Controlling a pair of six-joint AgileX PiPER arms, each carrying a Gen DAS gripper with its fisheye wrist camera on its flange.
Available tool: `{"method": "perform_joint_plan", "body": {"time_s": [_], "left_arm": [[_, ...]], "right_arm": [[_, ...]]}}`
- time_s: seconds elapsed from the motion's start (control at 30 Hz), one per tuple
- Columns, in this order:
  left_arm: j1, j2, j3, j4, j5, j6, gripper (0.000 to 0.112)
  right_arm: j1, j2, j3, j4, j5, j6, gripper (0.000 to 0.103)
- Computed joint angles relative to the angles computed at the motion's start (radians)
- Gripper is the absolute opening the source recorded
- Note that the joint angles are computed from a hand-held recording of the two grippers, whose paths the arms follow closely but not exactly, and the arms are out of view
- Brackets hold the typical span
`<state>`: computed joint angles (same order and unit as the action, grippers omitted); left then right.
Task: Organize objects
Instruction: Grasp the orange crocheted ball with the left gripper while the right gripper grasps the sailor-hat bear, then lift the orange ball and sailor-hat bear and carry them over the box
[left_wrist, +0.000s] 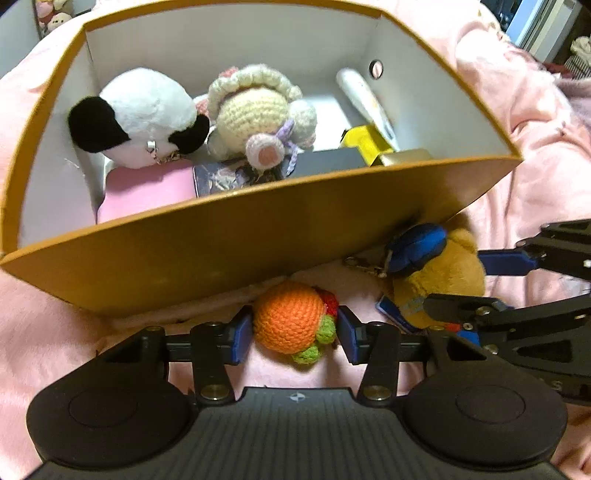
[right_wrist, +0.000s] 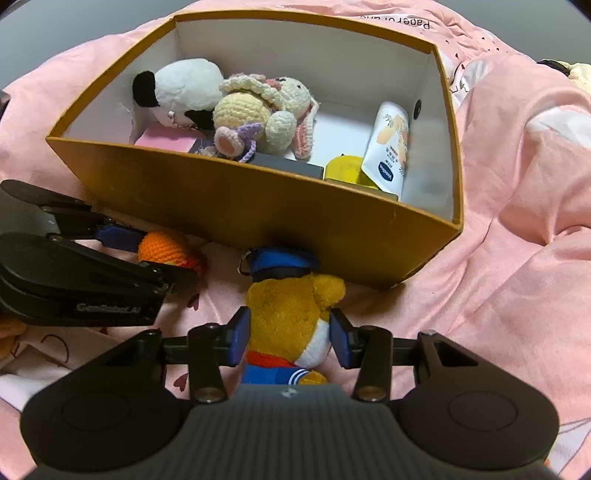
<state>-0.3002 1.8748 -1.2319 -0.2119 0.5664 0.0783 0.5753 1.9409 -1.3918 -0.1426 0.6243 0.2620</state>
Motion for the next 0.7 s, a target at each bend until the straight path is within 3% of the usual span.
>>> {"method": "perform_joint_plan", "body": {"time_s": [0.33, 0.7], "left_arm": [[0.014, -0.204, 0.103, -0.134, -0.001, 0.105, 0.055], [-0.010, -0.283, 0.060, -0.165, -0.067, 0.118, 0.055]], "right_arm": [[0.024, -0.147, 0.114, -0.067, -0.042, 0.060, 0.046], [0.073, -0.303, 0.153, -0.221, -0.092, 0.150, 0.045]]}}
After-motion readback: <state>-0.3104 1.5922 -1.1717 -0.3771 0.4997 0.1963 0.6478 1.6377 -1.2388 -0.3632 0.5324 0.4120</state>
